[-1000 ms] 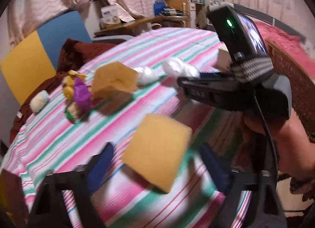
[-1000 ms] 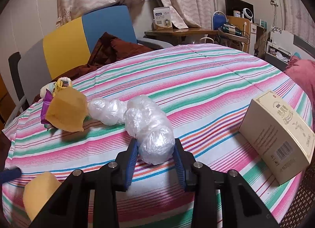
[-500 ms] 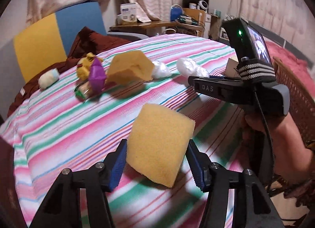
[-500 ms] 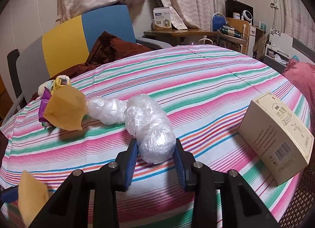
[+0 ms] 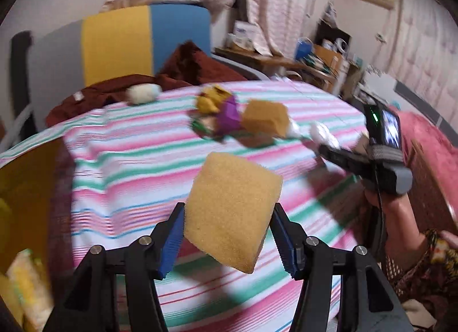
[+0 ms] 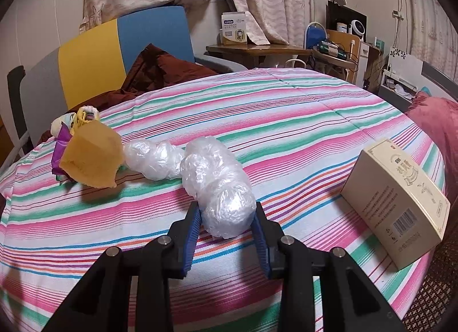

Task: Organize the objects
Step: 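Carry the sponge with left and plastic bag with right into the tin, opening both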

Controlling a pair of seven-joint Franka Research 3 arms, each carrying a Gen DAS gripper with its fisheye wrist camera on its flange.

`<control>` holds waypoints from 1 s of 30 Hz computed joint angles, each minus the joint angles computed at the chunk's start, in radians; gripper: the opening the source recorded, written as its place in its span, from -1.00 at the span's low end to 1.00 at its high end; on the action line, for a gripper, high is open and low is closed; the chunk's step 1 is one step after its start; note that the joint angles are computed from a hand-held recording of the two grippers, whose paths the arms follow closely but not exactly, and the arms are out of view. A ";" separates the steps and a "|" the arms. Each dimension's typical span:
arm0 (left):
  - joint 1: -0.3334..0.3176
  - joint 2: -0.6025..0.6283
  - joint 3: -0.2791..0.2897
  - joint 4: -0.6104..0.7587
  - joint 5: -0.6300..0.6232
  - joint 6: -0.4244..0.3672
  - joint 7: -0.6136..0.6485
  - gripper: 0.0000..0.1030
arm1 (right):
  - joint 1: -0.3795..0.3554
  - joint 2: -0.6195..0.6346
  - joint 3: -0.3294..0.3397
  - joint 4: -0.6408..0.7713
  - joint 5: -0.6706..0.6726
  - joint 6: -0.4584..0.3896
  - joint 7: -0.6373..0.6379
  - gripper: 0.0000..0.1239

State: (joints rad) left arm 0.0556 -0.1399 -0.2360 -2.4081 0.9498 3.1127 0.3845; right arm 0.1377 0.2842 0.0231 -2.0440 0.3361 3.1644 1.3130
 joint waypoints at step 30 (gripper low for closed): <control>0.339 -0.350 0.135 -0.328 -0.314 -0.173 0.104 0.16 | 0.237 -0.047 -0.140 -0.112 0.071 0.230 -0.247 -0.44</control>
